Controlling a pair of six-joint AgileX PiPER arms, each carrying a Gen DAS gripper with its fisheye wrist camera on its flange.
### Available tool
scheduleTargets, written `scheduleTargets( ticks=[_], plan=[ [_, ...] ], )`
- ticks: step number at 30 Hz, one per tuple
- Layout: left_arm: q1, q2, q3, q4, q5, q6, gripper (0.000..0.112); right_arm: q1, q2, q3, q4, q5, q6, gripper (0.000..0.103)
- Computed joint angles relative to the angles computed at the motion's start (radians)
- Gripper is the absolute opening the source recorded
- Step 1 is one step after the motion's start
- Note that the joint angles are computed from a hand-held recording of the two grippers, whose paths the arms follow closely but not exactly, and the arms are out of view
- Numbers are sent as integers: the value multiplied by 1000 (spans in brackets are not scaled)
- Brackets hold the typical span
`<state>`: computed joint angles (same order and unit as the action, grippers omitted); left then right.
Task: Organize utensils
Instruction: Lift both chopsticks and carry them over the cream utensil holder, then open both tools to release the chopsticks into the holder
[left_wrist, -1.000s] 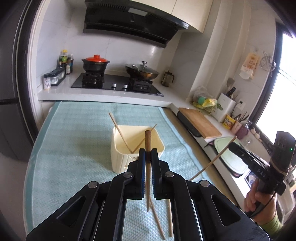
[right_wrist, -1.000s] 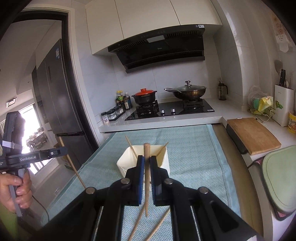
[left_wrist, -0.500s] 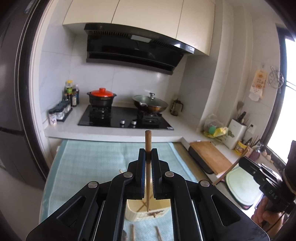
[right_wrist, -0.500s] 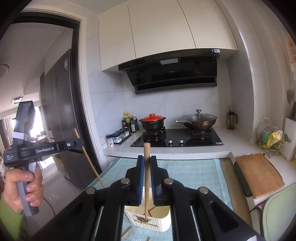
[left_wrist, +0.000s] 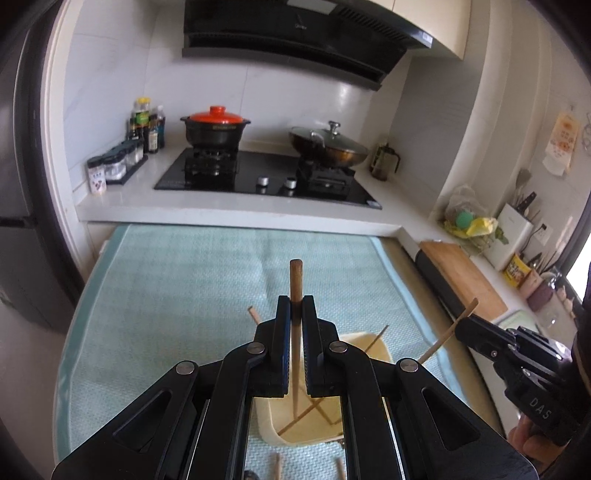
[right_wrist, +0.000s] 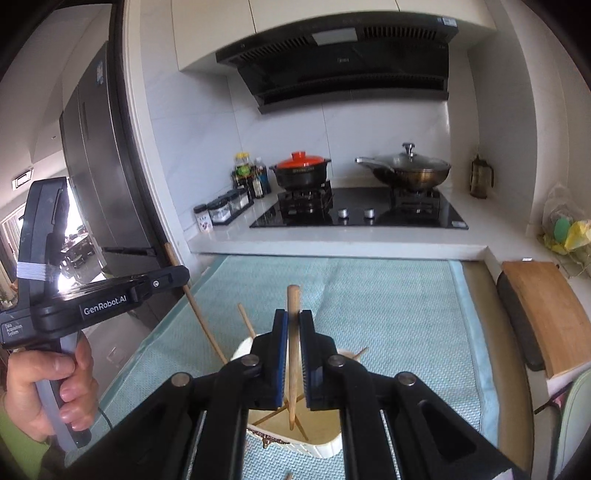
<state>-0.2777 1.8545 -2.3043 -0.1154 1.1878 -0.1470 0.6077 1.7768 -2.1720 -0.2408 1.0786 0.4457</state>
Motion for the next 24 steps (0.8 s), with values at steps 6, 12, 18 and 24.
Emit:
scheduleTargets(
  ticks=[6,12,18,24],
  plan=[
    [-10,46,50,27,-8,-11,4,-63,77,6,124,13,-47,8],
    [-12,24,75,74,11,-51,57,-60,84,-6,88,27,-20,50],
    [2,-169,236,104,-24,-33,80,5,-25,9,-40,55,30,64],
    [9,-492,545,123,-53,-10,89,186,-260,212,-265,58,151,64]
  ],
)
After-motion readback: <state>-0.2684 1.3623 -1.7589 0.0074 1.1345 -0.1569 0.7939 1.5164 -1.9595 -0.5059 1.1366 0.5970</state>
